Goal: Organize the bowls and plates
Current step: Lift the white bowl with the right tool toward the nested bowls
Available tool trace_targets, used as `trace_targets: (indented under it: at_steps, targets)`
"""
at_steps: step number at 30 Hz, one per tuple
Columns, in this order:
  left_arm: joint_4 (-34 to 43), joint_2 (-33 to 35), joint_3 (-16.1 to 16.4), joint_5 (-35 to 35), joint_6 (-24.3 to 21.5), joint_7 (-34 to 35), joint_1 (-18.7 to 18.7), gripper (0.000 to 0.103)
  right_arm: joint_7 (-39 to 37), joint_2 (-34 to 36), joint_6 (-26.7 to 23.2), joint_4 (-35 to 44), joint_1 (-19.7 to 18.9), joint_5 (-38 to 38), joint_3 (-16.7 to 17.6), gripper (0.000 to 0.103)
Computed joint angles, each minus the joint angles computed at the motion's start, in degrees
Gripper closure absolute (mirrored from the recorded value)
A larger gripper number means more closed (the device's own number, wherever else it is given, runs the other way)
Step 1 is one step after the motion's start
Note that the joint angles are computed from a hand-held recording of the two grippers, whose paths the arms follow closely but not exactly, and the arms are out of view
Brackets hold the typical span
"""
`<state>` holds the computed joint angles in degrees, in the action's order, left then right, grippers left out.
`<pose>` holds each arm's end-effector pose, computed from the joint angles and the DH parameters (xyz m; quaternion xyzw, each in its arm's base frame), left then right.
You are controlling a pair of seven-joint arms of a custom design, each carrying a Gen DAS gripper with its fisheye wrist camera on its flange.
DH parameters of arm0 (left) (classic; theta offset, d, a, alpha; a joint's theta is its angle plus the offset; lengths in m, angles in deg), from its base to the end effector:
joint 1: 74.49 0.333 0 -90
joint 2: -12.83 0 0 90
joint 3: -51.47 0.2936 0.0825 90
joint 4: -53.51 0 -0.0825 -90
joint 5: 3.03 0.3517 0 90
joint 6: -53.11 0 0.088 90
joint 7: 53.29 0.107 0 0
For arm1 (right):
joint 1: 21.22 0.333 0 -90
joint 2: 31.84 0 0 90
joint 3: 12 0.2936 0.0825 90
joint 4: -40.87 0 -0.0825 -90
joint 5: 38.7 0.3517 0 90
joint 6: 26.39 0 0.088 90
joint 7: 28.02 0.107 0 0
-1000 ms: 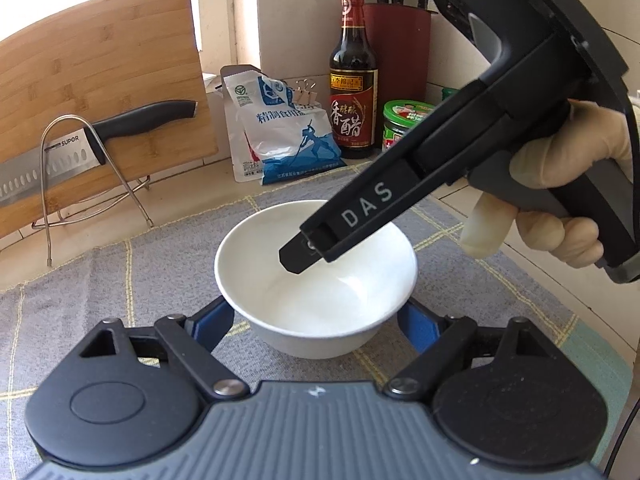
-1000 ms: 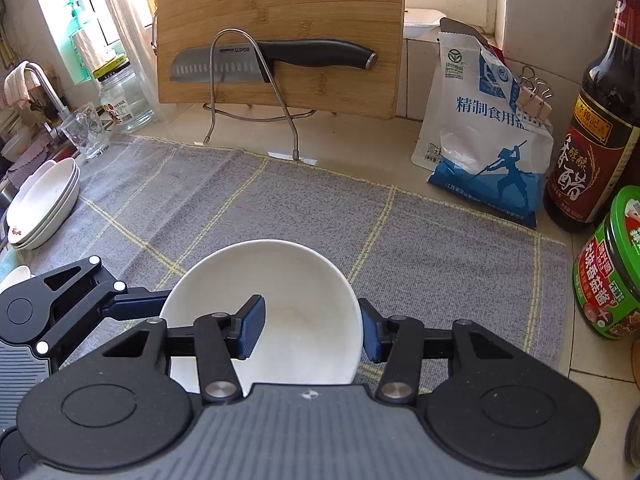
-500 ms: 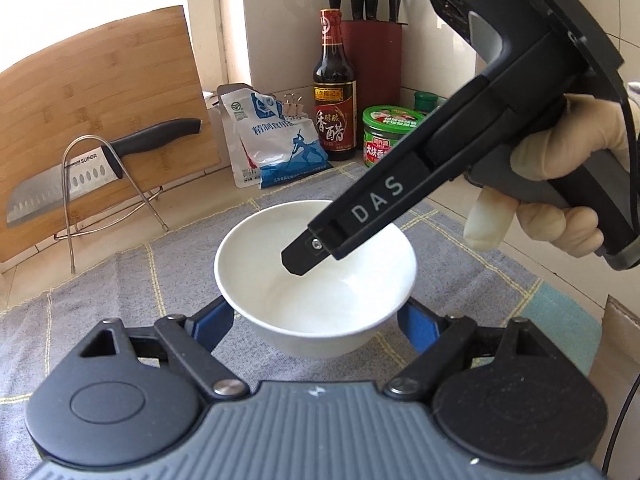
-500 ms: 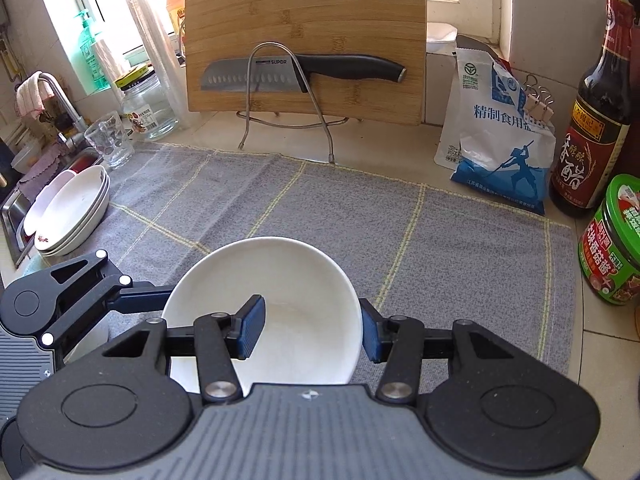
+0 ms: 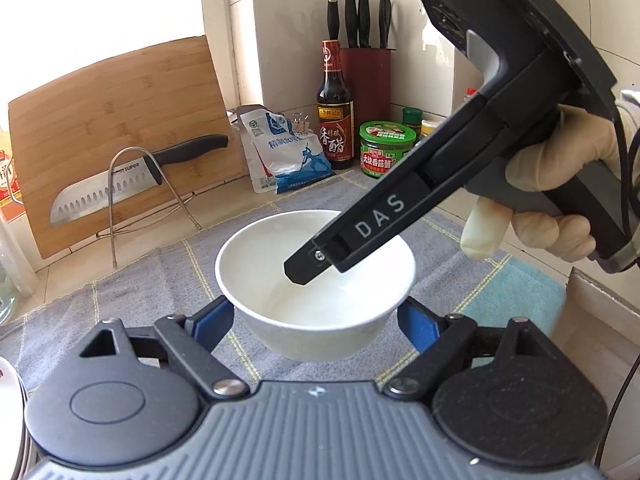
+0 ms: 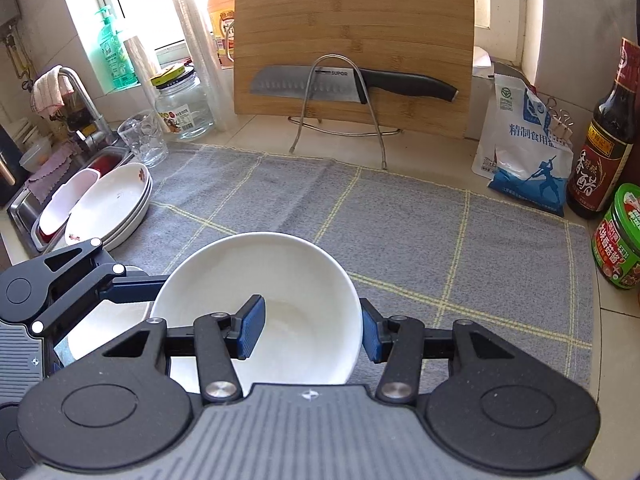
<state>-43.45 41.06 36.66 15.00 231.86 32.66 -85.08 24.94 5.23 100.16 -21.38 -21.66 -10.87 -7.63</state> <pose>0.6179 -0.2871 0.4332 -0.4177 0.7840 -0.3817 0.2553 0.7294 0.0472 0.4925 -0.8086 0.4853 -0.0862 0.3212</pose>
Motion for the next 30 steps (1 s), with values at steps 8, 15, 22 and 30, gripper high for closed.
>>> trace_targets:
  at_steps: [8, 15, 22, 30]
  targets:
    - [-8.66, -5.75, -6.10, -2.70, 2.78, 3.67, 8.14, 0.015, 0.15, -6.13, 4.50, -8.92, 2.71, 0.68, 0.28, 0.048]
    - [-14.58, -9.53, -10.35, -5.15, 4.42, 5.67, 14.15, 0.015, 0.22, -7.89, 5.80, -11.29, 4.72, 1.21, 0.71, 0.048]
    - [-18.92, -12.74, -10.58, -6.28, 5.07, 5.63, 16.66, 0.015, 0.03, -6.99, 5.14, -10.34, 6.26, 2.04, 1.62, 0.048]
    - [-22.80, -15.42, -12.86, -8.90, 5.17, 6.97, 20.95, 0.015, 0.41, -4.75, 3.37, -7.27, 7.92, 1.72, 2.24, 0.048]
